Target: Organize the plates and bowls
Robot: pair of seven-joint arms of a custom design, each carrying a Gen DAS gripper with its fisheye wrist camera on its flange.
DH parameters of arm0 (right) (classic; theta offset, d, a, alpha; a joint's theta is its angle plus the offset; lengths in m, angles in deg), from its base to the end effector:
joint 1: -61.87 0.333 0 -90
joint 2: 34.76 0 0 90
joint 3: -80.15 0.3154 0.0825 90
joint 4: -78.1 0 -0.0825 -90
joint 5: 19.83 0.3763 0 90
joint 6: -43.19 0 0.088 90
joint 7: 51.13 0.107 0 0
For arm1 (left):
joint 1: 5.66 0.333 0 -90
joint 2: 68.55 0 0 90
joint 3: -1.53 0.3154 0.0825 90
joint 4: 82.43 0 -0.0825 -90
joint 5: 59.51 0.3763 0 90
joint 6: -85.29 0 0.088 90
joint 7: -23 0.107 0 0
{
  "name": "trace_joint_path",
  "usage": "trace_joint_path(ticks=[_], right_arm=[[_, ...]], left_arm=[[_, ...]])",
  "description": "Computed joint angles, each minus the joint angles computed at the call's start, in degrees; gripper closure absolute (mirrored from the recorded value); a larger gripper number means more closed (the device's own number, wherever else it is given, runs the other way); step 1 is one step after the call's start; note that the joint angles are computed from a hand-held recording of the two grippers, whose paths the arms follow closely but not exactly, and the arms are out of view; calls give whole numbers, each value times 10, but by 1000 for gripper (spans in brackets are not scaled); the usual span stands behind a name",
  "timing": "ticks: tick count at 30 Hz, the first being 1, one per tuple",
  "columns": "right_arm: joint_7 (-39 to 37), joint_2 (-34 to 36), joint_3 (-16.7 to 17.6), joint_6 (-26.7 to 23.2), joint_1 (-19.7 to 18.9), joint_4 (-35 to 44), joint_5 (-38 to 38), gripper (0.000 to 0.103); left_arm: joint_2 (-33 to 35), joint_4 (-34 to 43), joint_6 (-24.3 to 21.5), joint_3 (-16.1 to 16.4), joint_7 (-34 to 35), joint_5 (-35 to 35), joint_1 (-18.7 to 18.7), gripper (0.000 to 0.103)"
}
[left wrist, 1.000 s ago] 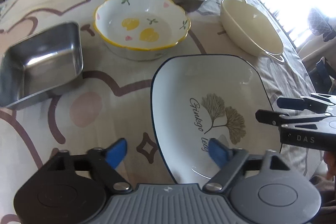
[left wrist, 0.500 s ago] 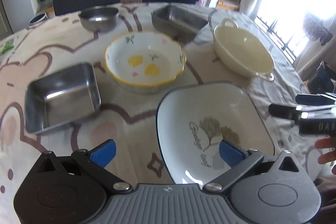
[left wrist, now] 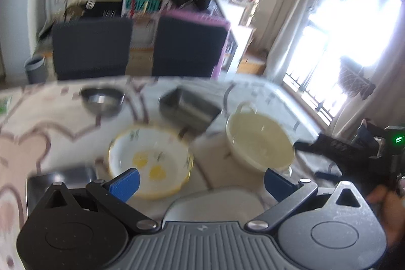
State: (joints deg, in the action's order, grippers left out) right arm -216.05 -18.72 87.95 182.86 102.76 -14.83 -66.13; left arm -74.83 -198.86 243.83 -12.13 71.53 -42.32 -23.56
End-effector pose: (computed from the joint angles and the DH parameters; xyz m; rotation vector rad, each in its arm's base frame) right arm 0.4575 0.5020 0.5241 -1.1866 2.0306 -0.3366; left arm 0.4741 -0.3130 0.5941 -1.7540 1.8780 -1.0771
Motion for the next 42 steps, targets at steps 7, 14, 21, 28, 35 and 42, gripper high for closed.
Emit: trace_joint_path(ticks=[7,14,21,28,35,42], right_arm=[[52,27,9,6,-40,-4,149,3],[82,19,-1,104,-52,-57,160,51],[14,28,6,118,-60,-42,185,83],[-88,20,11,40,-58,-29,187,92],[-70,-38,0,20,-56,-91,133,93],[-26,-68,1,3,-70,-124,91,91]], left_arm=[[55,78,11,-7,-1,75,12,0],[101,117,9,-15,54,42,10,0],[128,129,11,-20,61,17,8,0],[146,145,0,-25,66,18,2,0],[167,162,-4,-26,68,26,-5,0],[208,197,12,-33,77,18,1,7]])
